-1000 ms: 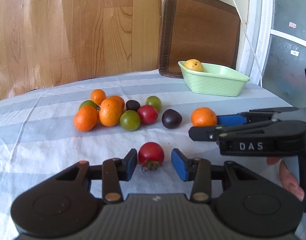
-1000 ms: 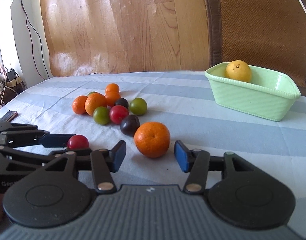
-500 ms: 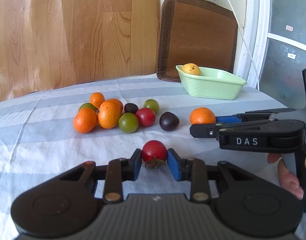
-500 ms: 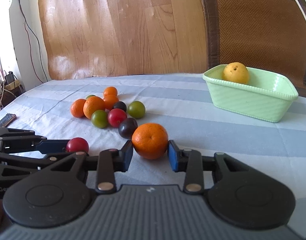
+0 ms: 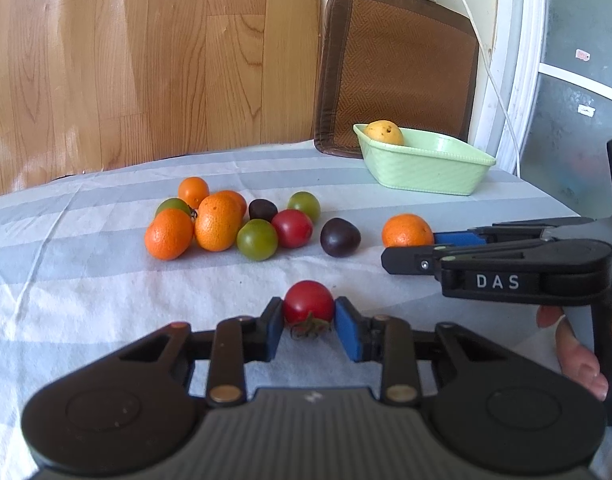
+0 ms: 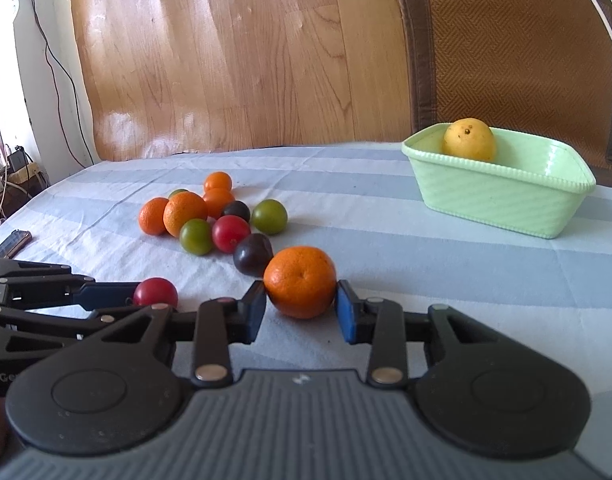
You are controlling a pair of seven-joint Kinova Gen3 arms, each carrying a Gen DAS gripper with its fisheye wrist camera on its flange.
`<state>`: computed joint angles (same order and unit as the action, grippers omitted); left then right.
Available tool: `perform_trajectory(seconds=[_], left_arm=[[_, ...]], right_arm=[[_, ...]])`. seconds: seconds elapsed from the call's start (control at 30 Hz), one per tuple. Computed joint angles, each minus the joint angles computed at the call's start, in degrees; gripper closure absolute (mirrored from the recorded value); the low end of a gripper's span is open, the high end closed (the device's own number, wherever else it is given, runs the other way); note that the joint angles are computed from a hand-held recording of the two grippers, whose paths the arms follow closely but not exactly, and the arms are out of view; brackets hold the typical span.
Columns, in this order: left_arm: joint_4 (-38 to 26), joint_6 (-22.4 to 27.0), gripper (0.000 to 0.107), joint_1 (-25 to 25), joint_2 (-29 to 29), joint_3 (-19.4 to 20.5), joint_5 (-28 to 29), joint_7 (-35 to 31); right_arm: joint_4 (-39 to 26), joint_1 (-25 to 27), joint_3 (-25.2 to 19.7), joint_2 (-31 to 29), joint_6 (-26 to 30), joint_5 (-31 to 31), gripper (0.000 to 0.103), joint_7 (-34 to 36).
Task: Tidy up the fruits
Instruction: 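Hold the red tomato in the left gripper while the right gripper holds the mandarin, then carry both fruits into the green dish and open both grippers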
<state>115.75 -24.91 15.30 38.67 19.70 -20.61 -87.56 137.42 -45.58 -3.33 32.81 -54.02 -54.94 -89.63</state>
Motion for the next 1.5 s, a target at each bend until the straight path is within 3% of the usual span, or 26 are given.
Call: perform_trajectory(seconds=[0.1,0.27,0.53,0.63,0.77,0.93,1.03,1.1,1.27,1.37,1.43,1.5], left_arm=[[0.3,0.0,0.078,-0.2,-0.1,0.7,2.2,-1.1],[0.3,-1.0,0.078,3.8,-0.7,-4.0,1.3,1.8],[0.4,-0.4,0.079,2.1,-0.5,-1.5,4.0,-1.7],[0.5,-0.8,0.079,2.7,-0.6,-2.7,1.9,0.8],[0.0,-0.7,0.079,6.3,-1.4,-7.6,-2.2,6.4],[0.3,-1.7,0.079,4.6,-0.8,-5.5,-0.4,4.2],[-0.1,-2.4,0.079,4.2,-0.9,-6.2,-5.4,9.1],[-1.3,-0.6,0.079,1.9,-1.0,-4.1,-10.0,12.6],[-8.2,7.2,0.079,-6.4,0.5,8.3,-19.5,16.0],[-15.5,13.9,0.079,-7.6,3.6,14.5,-25.2,18.1],[-20.8,18.5,0.079,-7.8,7.0,19.5,-24.9,16.3],[-26.1,21.5,0.079,-5.8,10.3,21.5,-21.0,12.4]], right_arm=[[0.1,0.3,-0.1,-0.1,0.2,0.5,0.062,-0.1],[0.0,0.2,0.0,0.0,0.2,0.4,0.062,-0.1],[0.0,0.1,0.0,0.0,0.2,0.3,0.061,0.2],[0.4,-0.2,-0.1,0.1,-0.8,0.6,0.063,-0.3],[0.6,-0.4,-0.2,0.2,-1.5,0.4,0.063,-0.5],[0.6,-0.5,-0.3,0.2,-1.5,0.0,0.063,-0.6],[0.9,-0.7,-0.4,0.4,-2.6,-0.2,0.063,-1.5],[1.6,-0.8,-0.7,0.7,-4.4,-0.1,0.063,-3.5],[3.2,-1.6,0.1,0.2,-8.1,-2.8,0.063,-4.1],[4.7,-1.0,1.0,-0.5,-11.5,-5.3,0.063,-4.0],[5.0,0.4,1.8,-0.8,-12.5,-6.8,0.063,-3.0],[4.5,2.2,2.4,-0.8,-12.8,-7.8,0.063,-1.8]])
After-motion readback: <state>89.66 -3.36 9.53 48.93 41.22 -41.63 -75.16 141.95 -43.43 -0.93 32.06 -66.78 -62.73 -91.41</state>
